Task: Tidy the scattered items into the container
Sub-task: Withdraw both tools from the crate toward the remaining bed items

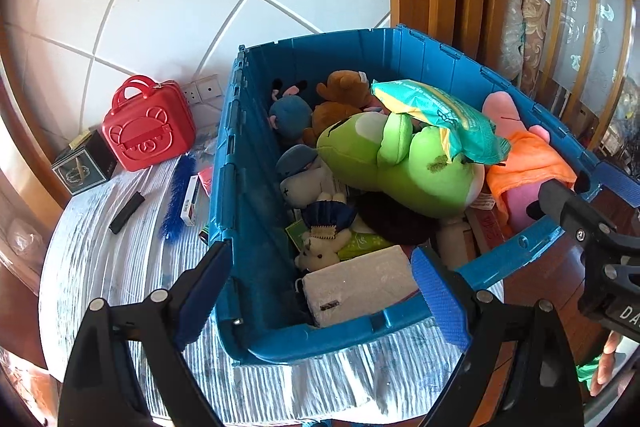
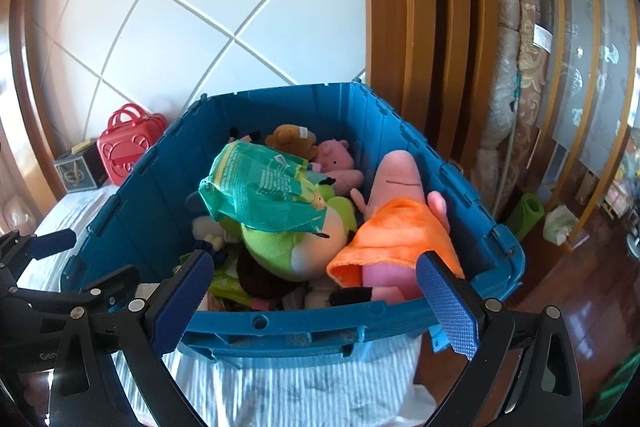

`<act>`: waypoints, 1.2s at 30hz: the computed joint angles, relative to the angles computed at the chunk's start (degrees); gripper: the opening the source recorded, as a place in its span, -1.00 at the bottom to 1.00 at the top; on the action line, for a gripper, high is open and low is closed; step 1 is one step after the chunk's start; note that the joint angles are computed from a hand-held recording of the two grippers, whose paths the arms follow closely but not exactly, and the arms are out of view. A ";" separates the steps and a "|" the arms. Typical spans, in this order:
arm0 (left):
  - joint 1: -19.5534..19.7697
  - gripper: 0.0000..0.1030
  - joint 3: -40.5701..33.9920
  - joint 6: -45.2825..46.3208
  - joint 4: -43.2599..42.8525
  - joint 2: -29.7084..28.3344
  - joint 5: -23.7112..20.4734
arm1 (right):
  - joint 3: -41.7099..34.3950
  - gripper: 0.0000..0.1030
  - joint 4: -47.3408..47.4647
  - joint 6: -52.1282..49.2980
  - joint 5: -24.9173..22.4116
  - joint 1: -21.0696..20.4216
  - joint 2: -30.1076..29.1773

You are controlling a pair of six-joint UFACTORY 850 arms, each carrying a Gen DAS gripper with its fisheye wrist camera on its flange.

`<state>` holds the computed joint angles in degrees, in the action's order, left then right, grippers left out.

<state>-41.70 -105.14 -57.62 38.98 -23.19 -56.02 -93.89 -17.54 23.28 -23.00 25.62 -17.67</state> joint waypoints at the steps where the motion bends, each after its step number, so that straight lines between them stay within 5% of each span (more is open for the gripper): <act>1: -0.20 0.79 0.61 -0.66 0.37 0.54 0.18 | 0.24 0.99 0.12 -0.25 0.16 0.07 0.26; 11: 0.03 0.79 10.64 -6.60 3.22 8.73 4.21 | 1.87 0.99 -6.51 6.80 -0.87 3.01 2.18; 19: 3.66 0.79 24.70 -7.44 5.02 20.69 10.14 | 1.81 0.99 -20.98 23.69 -4.54 10.10 2.59; 28: 12.94 0.79 40.75 -0.21 2.58 35.71 17.57 | -3.81 0.99 -28.56 36.88 -12.84 21.64 -2.36; 36: 21.52 0.79 45.97 4.06 -1.19 39.11 19.92 | -15.61 0.99 -23.47 31.65 -17.88 26.88 -11.67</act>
<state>-20.18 -59.17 -53.56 37.79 15.92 -36.10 -109.50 -41.01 54.93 -40.87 52.50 -29.34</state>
